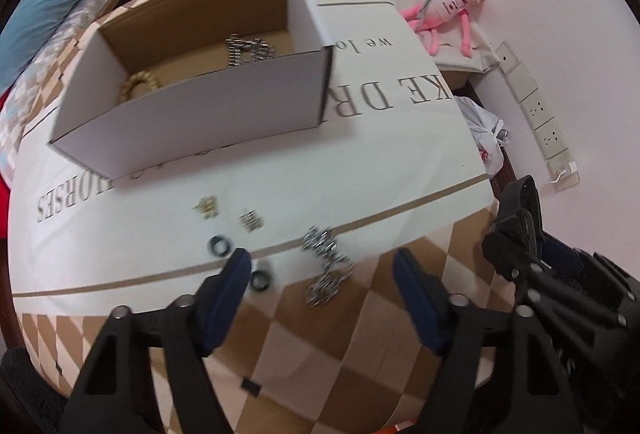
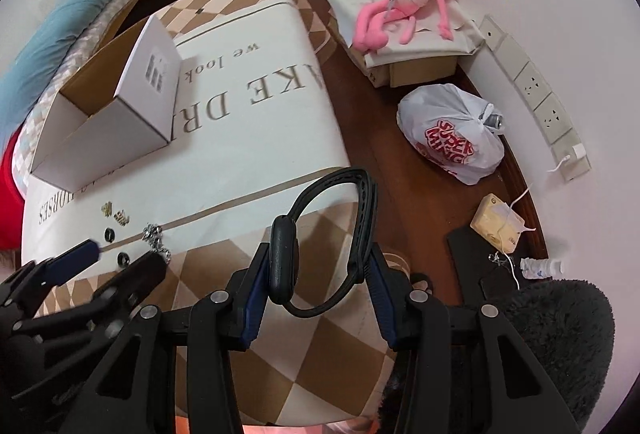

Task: Organize jewelry
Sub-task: 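Grasp the black watch band with the right tool while the left tool grasps the silver charm bracelet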

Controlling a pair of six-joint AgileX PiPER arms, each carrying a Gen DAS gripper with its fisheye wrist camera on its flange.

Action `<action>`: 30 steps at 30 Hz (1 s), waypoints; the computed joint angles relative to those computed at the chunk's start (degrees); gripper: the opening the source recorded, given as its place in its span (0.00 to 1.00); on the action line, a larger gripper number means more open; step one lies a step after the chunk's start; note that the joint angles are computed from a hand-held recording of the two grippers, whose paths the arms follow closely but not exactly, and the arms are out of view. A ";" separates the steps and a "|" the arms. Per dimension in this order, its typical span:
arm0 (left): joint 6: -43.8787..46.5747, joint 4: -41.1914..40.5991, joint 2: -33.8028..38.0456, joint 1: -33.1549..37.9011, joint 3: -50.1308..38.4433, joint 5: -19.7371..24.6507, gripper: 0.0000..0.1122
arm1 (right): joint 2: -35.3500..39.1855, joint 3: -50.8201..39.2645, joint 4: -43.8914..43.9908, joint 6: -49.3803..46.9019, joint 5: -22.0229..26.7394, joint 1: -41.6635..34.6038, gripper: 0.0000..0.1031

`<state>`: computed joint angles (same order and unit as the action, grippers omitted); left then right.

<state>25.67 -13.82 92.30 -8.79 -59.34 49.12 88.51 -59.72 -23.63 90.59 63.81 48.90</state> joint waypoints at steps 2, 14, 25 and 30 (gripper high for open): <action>-1.33 0.55 1.63 -1.18 -1.42 0.08 0.50 | -0.52 0.39 -0.29 0.39 0.06 -0.17 0.46; -0.70 1.69 2.82 -2.33 -1.85 -0.89 0.05 | -3.75 0.79 -1.71 2.03 2.29 -0.18 0.46; 12.94 -8.40 -5.52 14.29 -6.15 11.76 0.05 | -4.38 -5.03 -4.60 3.30 4.42 3.61 0.45; 15.66 -11.70 -5.10 21.70 -13.29 18.78 0.05 | -2.54 -9.11 -5.31 2.45 3.96 4.44 0.45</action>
<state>41.33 -25.51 87.20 12.91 -72.63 67.89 85.97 -68.83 -28.94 93.04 67.77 53.34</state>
